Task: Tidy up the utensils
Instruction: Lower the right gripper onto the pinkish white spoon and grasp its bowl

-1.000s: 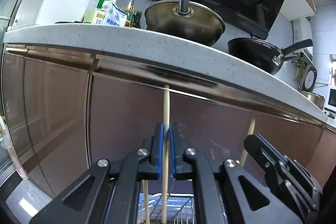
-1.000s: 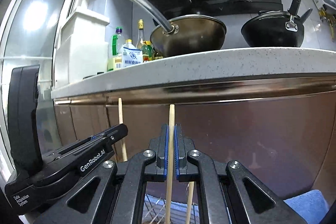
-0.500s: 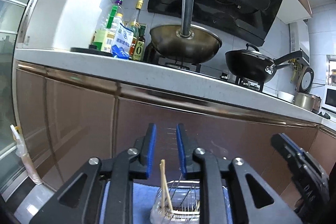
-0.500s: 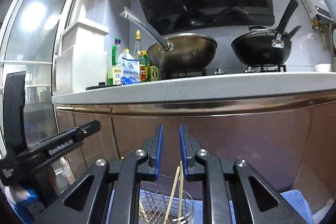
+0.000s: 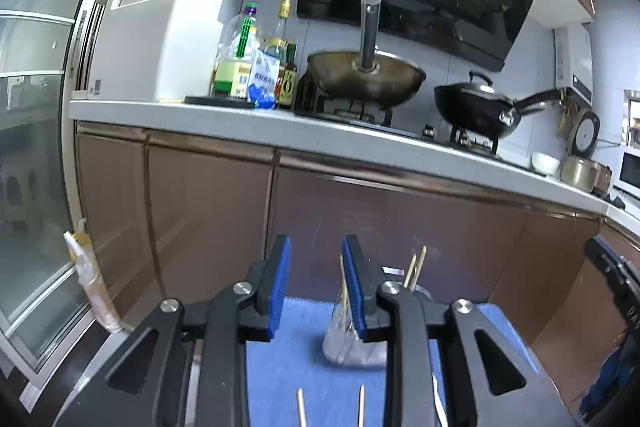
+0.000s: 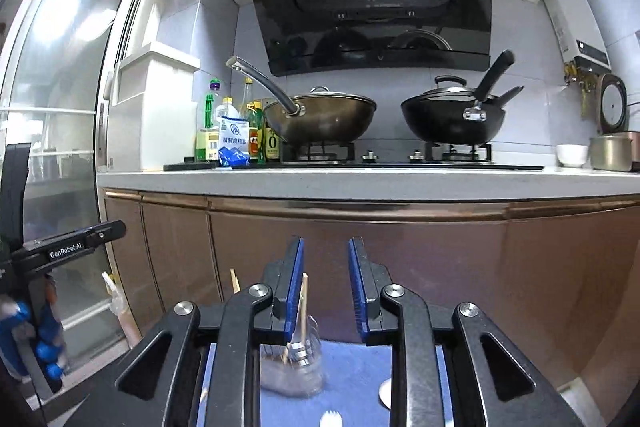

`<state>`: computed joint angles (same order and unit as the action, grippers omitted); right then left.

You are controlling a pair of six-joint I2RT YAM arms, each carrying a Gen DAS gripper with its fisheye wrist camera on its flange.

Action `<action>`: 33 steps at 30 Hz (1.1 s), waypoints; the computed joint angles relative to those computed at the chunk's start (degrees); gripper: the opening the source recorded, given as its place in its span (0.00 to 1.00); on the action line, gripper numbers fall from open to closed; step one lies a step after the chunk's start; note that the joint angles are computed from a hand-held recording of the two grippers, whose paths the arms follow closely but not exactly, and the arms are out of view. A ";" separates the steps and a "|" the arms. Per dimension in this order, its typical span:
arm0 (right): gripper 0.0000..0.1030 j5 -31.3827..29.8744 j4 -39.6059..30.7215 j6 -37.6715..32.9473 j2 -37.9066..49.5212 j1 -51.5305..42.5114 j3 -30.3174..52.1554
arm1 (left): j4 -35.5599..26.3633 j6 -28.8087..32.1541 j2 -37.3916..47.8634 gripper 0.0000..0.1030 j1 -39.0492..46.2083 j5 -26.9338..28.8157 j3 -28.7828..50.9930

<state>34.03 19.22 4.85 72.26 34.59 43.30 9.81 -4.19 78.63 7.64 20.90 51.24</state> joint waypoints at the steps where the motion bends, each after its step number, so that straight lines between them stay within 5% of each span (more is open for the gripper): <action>1: 0.22 0.91 -2.02 0.02 -2.23 0.67 -0.90 | -1.78 0.77 -1.18 0.25 0.74 0.60 -0.59; 13: 0.22 9.81 -24.17 5.55 -23.07 6.40 -8.62 | -14.78 5.65 -8.77 0.25 6.14 6.95 -6.39; 18: 0.22 8.47 -32.43 10.09 -27.65 5.03 -10.86 | -16.66 6.56 -8.16 0.25 5.24 7.12 -7.74; 26: 0.30 -4.38 -35.93 14.16 -29.44 -8.20 -15.73 | -19.04 9.83 0.04 0.25 -0.64 2.27 -6.54; 33: 0.31 -22.80 -27.45 10.52 -17.90 -23.29 -17.18 | -20.13 8.91 12.62 0.25 -7.27 -0.60 -0.40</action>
<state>11.24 -8.23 15.37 54.36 11.30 26.12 -10.32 4.73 91.25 0.37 20.30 50.84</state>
